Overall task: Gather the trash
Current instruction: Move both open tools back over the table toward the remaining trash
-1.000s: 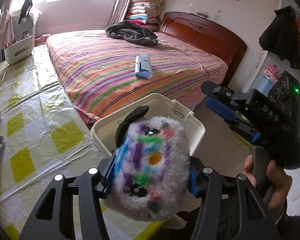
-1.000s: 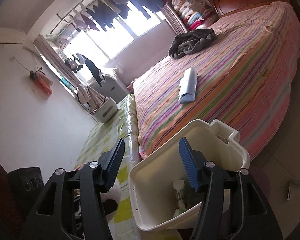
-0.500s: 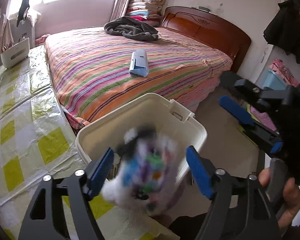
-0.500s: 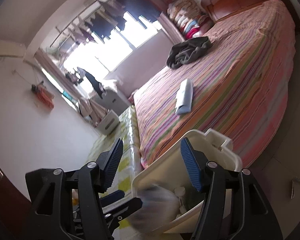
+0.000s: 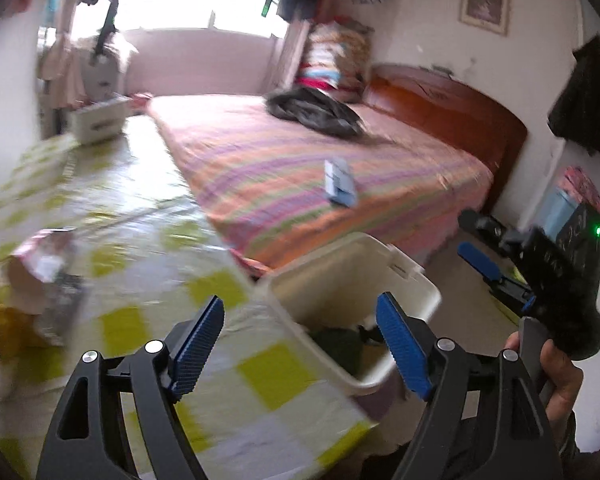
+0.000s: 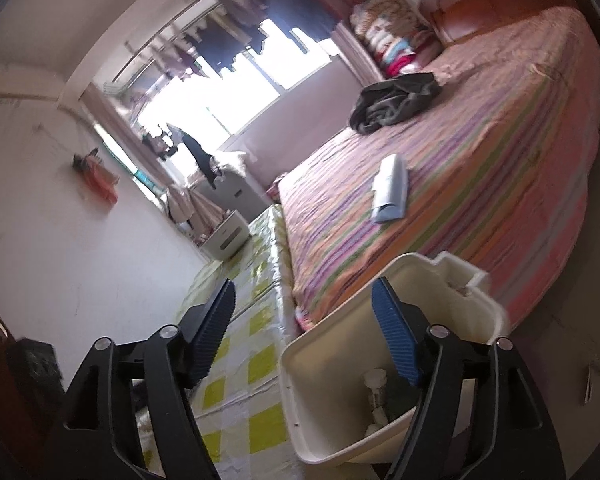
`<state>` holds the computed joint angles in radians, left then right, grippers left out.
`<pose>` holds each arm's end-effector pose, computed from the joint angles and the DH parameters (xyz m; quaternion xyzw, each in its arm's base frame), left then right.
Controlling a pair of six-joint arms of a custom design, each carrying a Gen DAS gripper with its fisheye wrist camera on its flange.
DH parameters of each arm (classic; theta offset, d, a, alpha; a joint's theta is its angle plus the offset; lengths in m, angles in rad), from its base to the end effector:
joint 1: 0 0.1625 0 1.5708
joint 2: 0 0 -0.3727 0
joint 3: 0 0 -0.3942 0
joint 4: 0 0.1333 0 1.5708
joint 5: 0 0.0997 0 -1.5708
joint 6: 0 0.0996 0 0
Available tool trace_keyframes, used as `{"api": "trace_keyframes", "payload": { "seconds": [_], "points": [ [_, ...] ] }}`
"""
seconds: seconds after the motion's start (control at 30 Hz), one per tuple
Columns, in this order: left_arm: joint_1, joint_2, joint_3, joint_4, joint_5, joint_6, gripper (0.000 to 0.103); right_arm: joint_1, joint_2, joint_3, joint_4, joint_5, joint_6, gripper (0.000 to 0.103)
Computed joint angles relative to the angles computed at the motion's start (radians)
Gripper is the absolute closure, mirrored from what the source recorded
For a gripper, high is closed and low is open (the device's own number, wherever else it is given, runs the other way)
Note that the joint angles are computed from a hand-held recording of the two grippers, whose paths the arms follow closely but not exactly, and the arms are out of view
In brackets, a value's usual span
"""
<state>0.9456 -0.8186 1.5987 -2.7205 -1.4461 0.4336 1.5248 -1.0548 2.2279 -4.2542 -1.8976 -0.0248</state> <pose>-0.2702 -0.6233 0.1012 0.4856 0.8525 -0.1884 0.0434 0.0811 -0.4409 0.2171 -0.1191 -0.7172 0.6717 0.1423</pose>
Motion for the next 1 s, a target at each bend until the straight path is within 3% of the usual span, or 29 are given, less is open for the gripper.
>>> {"api": "trace_keyframes", "payload": {
  "seconds": [0.07,0.23,0.37,0.5,0.63,0.8,1.0],
  "points": [
    [0.030,-0.030,0.000,-0.033,-0.013,0.001,0.027,0.029,0.036,-0.037,0.009,-0.019,-0.040,0.029],
    [0.105,-0.061,-0.018,-0.134,0.000,0.018,0.027,0.122,0.155,-0.168,0.085,-0.084,-0.249,0.023],
    [0.162,-0.066,-0.086,-0.093,-0.006,-0.005,0.027,0.185,0.286,-0.302,0.149,-0.118,-0.424,0.021],
    [0.199,-0.084,-0.123,-0.098,-0.007,0.067,0.027,0.213,0.342,-0.411,0.319,-0.093,-0.454,0.021],
    [0.221,-0.090,-0.153,-0.082,0.008,0.101,0.027,0.231,0.383,-0.549,0.490,-0.082,-0.430,0.018],
    [0.247,-0.066,-0.220,-0.015,0.026,0.078,0.027,0.222,0.490,-0.732,0.591,-0.063,-0.505,0.018],
    [0.254,-0.031,-0.255,0.044,0.094,0.088,0.027,0.187,0.534,-0.803,0.717,-0.041,-0.468,0.018]
  ]
}}
